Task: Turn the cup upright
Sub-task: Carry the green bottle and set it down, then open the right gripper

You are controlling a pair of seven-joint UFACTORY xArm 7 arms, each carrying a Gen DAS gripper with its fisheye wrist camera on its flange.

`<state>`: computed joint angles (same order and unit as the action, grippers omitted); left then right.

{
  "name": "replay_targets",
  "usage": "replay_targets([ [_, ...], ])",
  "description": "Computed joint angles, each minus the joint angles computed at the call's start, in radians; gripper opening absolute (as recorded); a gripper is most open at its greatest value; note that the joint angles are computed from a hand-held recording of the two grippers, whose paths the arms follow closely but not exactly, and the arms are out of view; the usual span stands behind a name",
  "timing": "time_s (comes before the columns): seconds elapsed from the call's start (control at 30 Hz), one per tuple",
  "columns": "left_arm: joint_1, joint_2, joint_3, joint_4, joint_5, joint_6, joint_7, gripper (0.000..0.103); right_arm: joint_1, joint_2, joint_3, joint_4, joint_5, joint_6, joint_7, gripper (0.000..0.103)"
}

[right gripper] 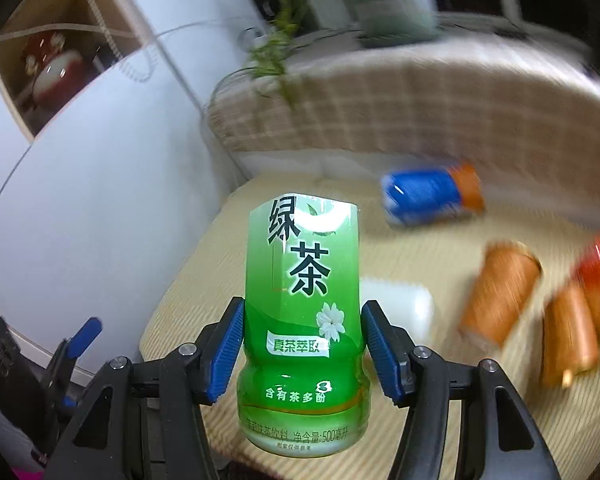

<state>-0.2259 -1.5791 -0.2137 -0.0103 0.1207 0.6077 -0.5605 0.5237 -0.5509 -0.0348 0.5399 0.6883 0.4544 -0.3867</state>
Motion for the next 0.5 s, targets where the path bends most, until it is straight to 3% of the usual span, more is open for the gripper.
replay_targets([
  [0.27, -0.089, 0.176, -0.023, 0.028, -0.032, -0.110, -0.038, 0.103, -0.056, -0.181, -0.049, -0.219, -0.010, 0.027, 0.099, 0.061],
  [0.5, -0.118, 0.331, -0.007, 0.061, -0.049, -0.200, -0.042, 0.103, -0.068, -0.204, -0.110, -0.303, 0.006, 0.004, 0.130, 0.061],
])
